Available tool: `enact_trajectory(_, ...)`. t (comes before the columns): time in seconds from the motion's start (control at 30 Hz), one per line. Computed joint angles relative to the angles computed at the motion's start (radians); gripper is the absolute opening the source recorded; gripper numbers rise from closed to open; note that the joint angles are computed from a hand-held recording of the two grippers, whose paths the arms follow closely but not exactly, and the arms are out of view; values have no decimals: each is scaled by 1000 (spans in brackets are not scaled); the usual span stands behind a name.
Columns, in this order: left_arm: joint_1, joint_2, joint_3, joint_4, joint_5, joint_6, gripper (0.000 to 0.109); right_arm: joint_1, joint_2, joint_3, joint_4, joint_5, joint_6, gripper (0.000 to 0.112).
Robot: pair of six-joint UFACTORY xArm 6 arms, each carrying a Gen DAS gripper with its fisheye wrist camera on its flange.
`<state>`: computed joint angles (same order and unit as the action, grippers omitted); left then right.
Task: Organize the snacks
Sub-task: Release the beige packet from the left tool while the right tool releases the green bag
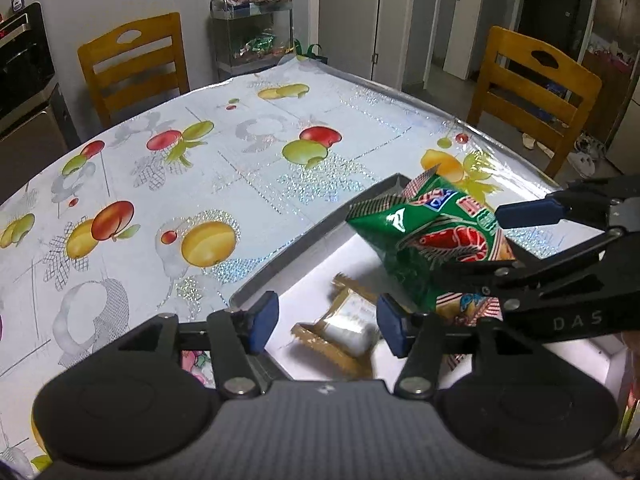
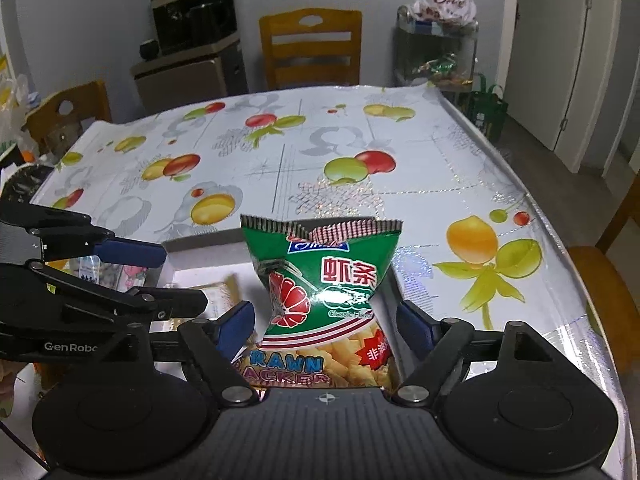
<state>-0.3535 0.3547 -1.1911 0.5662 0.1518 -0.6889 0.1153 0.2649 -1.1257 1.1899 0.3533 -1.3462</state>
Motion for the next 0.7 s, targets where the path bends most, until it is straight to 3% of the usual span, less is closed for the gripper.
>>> enact_trajectory(0.23, 10, -39, 36, 59, -35, -69, 59, 2, -46, 24, 71, -7, -49, 80)
enact_trajectory(0.7, 76, -211, 216, 338, -71, -386, 61, 49, -142, 93, 123, 41, -106, 82)
